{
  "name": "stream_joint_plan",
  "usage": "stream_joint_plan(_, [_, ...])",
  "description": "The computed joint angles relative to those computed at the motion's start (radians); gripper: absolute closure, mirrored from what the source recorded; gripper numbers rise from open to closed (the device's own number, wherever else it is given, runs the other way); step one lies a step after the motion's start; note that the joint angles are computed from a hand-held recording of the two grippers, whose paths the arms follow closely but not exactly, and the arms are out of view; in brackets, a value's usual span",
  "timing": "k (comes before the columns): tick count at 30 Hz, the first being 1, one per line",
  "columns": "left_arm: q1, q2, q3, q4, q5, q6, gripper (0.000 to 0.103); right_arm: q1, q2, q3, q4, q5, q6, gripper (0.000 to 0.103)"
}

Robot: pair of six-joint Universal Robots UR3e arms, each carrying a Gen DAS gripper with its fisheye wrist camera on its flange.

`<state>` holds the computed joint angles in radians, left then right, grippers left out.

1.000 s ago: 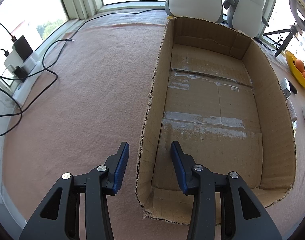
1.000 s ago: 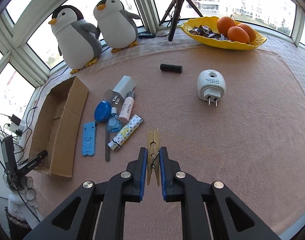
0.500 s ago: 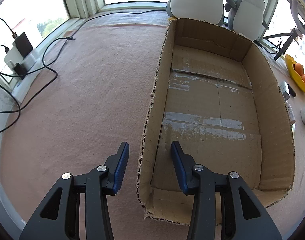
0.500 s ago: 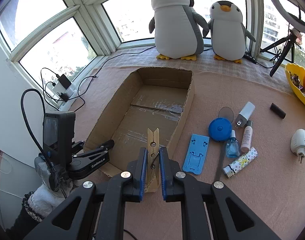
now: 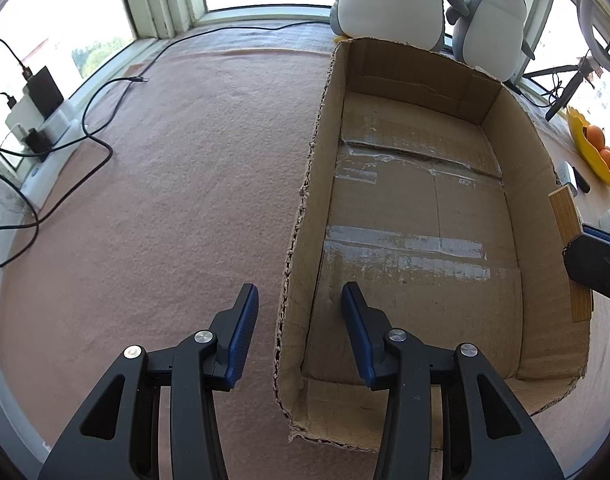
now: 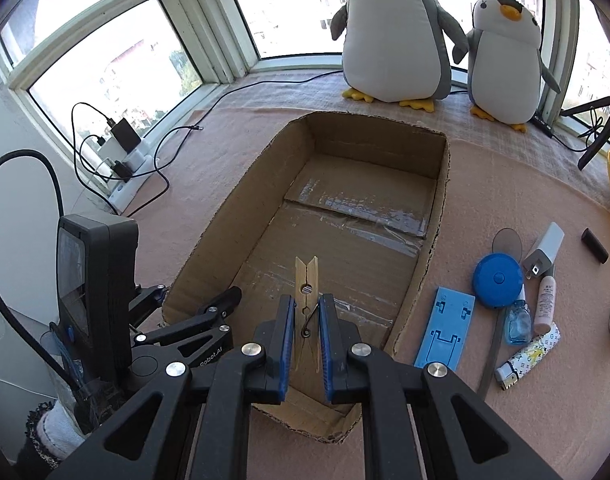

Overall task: Organize rigid objects
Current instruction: 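Carry the clothespin with the right gripper into the box and release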

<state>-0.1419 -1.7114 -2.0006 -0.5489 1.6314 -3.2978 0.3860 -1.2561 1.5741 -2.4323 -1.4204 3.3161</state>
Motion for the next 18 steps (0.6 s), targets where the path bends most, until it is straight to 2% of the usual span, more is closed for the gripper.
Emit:
stream_joint_plan(5, [0.003, -0.001, -0.001, 0.003, -0.007, -0.004, 0.06, 0.004, 0.03, -0.032, 0.023, -0.008, -0.007, 0.092])
stream_joint_plan(7, [0.005, 0.0, -0.003, 0.005, -0.01, -0.005, 0.06, 0.008, 0.038, -0.045, 0.031, -0.016, -0.011, 0.087])
stream_joint_plan(9, [0.007, 0.001, -0.003, 0.005, -0.012, -0.005, 0.06, 0.01, 0.037, -0.044, 0.025, -0.023, -0.01, 0.066])
stream_joint_plan(11, [0.005, 0.0, -0.001, 0.004, -0.009, -0.006, 0.06, 0.01, 0.027, -0.032, 0.01, -0.032, -0.005, 0.058])
stream_joint_plan(18, [0.003, 0.0, -0.001, 0.004, -0.008, -0.007, 0.06, -0.027, -0.021, 0.017, -0.001, -0.017, 0.007, 0.058])
